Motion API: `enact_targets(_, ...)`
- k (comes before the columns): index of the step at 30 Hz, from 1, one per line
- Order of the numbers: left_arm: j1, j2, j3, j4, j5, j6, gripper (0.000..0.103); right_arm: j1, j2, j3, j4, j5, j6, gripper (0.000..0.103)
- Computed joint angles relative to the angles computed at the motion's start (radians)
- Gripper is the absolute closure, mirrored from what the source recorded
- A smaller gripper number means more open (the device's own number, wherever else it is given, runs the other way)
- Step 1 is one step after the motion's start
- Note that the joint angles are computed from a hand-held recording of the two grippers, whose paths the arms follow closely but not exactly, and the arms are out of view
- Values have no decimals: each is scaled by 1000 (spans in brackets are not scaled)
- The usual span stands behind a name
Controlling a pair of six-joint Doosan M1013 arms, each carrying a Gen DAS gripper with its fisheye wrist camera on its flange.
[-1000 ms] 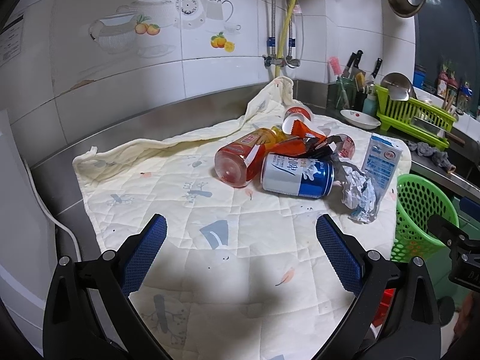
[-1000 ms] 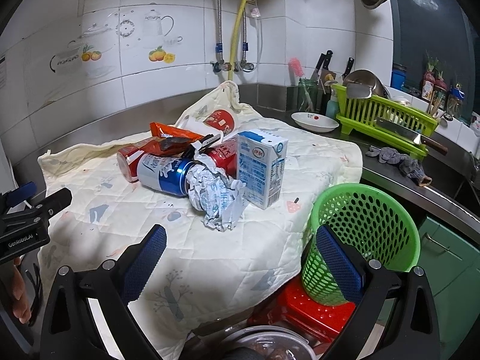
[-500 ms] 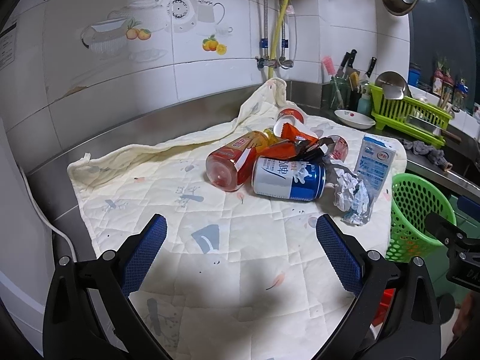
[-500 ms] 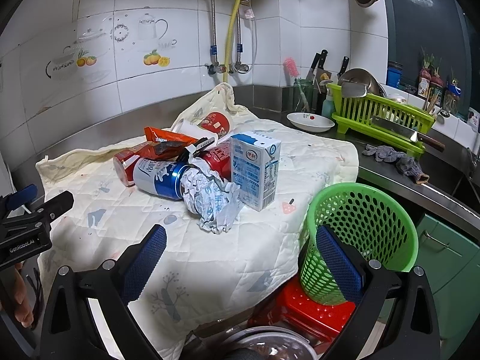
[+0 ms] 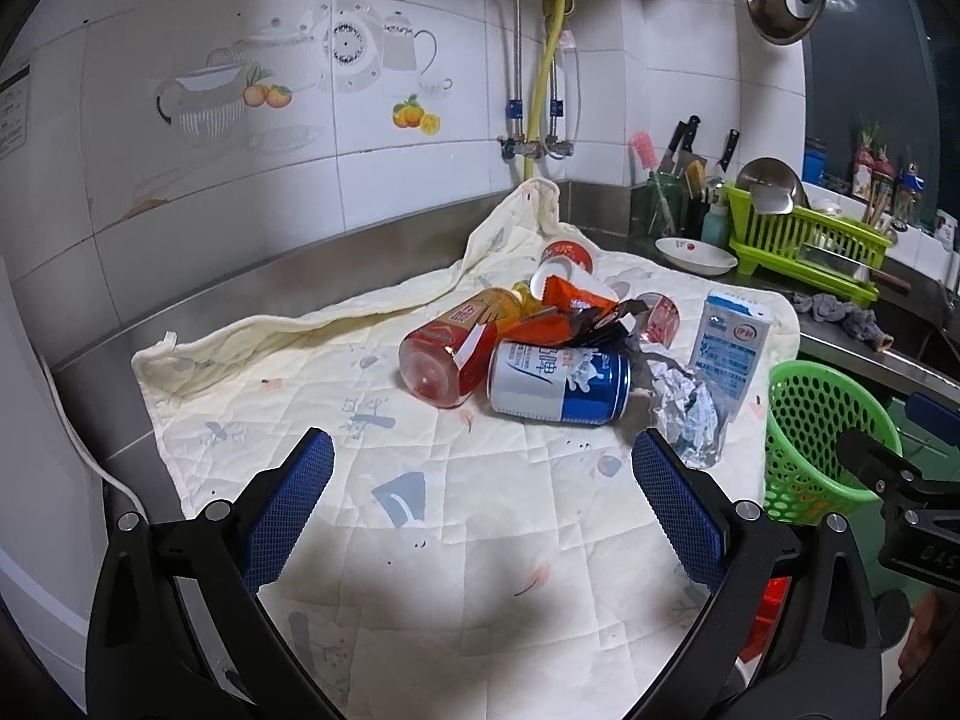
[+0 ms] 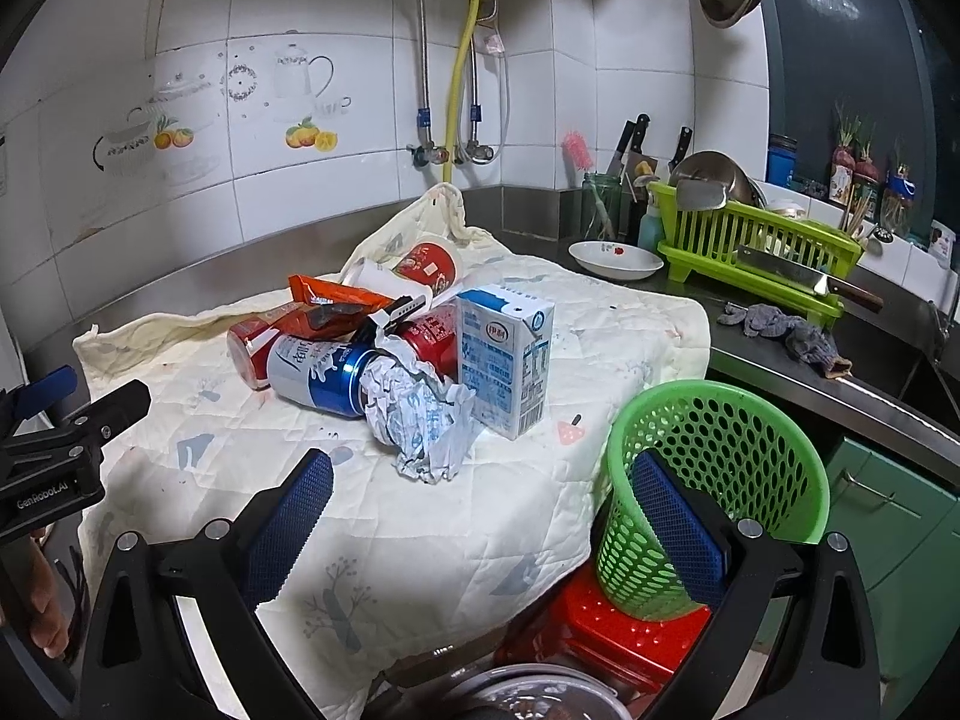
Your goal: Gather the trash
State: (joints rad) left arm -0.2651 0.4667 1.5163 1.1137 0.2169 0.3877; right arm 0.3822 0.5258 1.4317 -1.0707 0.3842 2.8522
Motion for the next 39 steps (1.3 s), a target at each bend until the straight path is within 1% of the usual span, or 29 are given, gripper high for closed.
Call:
enact_targets(1,-1,0,-1,20,-3,-20,5,0,-1,2,-12,-1,13,6)
enact_targets(3,-4,-5,7,134,0,-132,5,2,-4,4,-29,-2,28,6)
enact_targets(5,-4,-9,10,180,-4,-178,5,2,-6,6,-43,-3,41,6)
enact_targets(8,-1,-11,9,179,-9,-192,5,2,-8,9,-62,-8,58,6)
enact_targets(11,1,-8,5,150,-13,-161,5,2,-9,10,-76,-9,71,6)
enact_targets(13,-2,-5,4,197,-2,-199,5,2,-9,10,-79,-12,77,6)
enact_targets(16,0,-3,1,181,-5,-182,5,0,-9,10,-77,-16,75,6)
enact_targets(20,0,-2,0,230,-6,-228,5,0,-6,3,-92,-11,81,6)
enact_targets(23,-1,4,-6,225,-5,-221,5,-2,-1,-5,-83,-11,68,6)
enact_targets(26,0,8,-9,248,5,-243,5,-4,1,-8,-80,-18,57,6)
enact_targets(28,3,12,-14,215,6,-211,5,-8,9,-21,-52,-21,17,6)
enact_targets(30,5,15,-18,201,12,-197,5,-17,15,-34,6,-41,-41,7)
enact_targets(33,10,24,-31,153,21,-161,5,-31,30,-61,135,-72,-176,7)
enact_targets(35,14,29,-39,110,23,-128,5,-35,43,-84,202,-75,-260,7)
enact_targets(39,25,41,-59,-29,25,-12,5,-52,74,-138,419,-82,-488,8)
